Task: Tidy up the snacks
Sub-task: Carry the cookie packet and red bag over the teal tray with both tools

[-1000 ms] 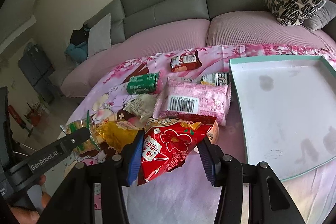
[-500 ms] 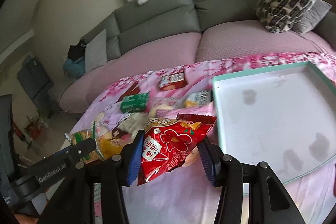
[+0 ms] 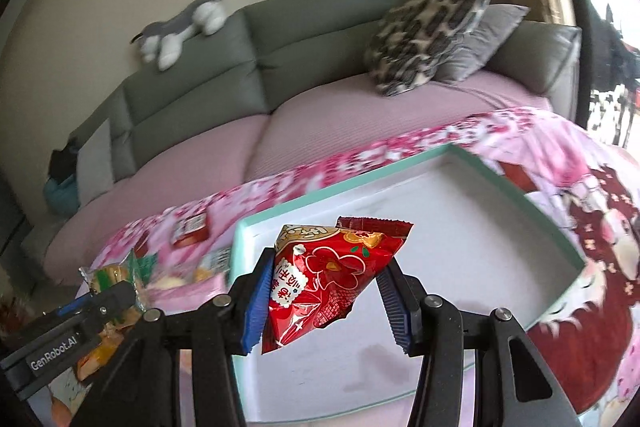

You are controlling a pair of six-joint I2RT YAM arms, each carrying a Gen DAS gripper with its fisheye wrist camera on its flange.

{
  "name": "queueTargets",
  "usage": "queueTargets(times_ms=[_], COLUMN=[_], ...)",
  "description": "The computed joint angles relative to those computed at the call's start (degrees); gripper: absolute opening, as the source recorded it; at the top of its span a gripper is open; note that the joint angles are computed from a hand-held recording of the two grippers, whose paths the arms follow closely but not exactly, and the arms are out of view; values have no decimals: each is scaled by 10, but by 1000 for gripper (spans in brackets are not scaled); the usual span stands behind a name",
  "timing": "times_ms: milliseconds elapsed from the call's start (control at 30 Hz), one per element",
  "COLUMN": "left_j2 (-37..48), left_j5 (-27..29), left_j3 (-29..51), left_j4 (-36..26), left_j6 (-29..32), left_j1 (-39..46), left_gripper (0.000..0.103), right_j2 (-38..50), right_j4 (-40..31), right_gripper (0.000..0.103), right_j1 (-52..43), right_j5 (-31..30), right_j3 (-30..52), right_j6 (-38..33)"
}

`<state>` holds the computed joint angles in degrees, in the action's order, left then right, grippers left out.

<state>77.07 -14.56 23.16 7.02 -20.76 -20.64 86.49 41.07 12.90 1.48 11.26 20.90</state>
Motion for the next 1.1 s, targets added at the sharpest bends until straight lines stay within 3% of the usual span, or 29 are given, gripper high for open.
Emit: queueTargets(times_ms=[533,967,1033,1100], left_j2=[261,325,322,312], left_j5=[12,-2,0,0], left_j3=[145,193,196,193], left_j4=[77,95,85,77], left_j6=[27,27,22,19], left_j1=[-72,-83,-84,-85], left_gripper=[56,57,64,80], right_j2=[57,123,125,128], right_j4=[-1,1,0,-3], right_gripper=[54,54,53,59], right_j1=[-180,-234,-238,-239], right_j5=[19,17,15,12], right_j3=[24,53,54,56], right_j6=[-71,-81,-81,-82])
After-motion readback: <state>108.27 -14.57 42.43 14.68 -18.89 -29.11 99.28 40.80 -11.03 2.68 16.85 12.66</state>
